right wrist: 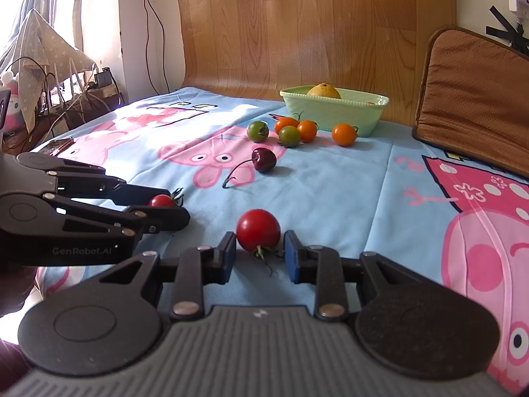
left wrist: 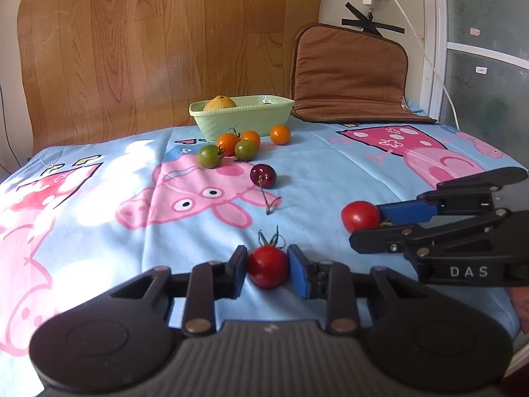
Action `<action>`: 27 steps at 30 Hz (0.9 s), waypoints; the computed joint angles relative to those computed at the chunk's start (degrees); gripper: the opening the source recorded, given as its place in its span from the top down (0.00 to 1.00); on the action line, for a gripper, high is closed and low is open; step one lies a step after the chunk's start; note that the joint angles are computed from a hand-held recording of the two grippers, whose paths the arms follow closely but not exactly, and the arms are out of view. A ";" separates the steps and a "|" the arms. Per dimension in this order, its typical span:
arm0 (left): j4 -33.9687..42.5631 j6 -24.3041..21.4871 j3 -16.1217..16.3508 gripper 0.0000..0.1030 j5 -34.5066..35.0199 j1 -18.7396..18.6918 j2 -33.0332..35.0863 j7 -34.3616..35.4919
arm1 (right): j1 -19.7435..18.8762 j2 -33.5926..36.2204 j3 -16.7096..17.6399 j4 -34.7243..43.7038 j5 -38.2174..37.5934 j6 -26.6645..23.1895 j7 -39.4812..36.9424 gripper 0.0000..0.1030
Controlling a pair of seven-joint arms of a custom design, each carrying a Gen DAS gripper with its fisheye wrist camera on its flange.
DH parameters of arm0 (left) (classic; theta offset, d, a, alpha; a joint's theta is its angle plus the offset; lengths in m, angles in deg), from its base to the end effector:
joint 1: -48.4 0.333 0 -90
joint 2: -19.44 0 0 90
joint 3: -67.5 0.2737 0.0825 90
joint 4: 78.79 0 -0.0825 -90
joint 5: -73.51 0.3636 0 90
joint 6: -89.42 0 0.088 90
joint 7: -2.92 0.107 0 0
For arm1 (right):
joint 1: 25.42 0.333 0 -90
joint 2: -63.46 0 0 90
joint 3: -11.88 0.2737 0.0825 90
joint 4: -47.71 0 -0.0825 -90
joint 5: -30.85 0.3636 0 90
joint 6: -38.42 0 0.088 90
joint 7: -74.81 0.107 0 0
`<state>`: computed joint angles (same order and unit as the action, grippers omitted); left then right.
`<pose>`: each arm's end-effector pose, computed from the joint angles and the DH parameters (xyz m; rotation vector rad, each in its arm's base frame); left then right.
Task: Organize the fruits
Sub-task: 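Hold both red cherry tomatoes just above the cloth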
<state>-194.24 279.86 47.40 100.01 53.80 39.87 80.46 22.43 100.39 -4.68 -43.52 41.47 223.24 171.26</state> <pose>0.5878 -0.1850 0.3767 -1.2674 2.0291 -1.0479 0.5862 0.3890 0.3726 -1.8116 1.2126 -0.5897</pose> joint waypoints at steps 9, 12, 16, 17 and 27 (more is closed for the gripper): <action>-0.24 1.40 2.82 0.73 0.62 -2.47 -0.05 -0.24 | -0.09 0.00 0.12 0.00 0.08 0.05 -0.18 0.67; -0.22 1.39 2.89 0.73 0.90 -2.49 -0.04 -0.50 | -0.22 -0.06 0.30 -0.08 0.16 0.13 -0.28 0.67; -0.23 1.47 3.17 0.73 1.20 -2.67 -0.10 -0.63 | -0.12 -0.04 0.20 -0.06 0.29 0.13 -0.37 0.67; -0.27 1.51 3.18 0.73 1.30 -2.65 -0.12 -0.62 | -0.12 -0.04 0.19 -0.06 0.31 0.13 -0.39 0.67; 1.56 0.64 -10.30 0.75 5.45 10.98 2.64 -1.28 | -4.97 -0.41 5.94 0.70 0.36 0.44 -2.35 0.70</action>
<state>-192.68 280.51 37.09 105.46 64.78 42.51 79.18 17.47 99.97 1.27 -42.82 41.83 223.67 168.91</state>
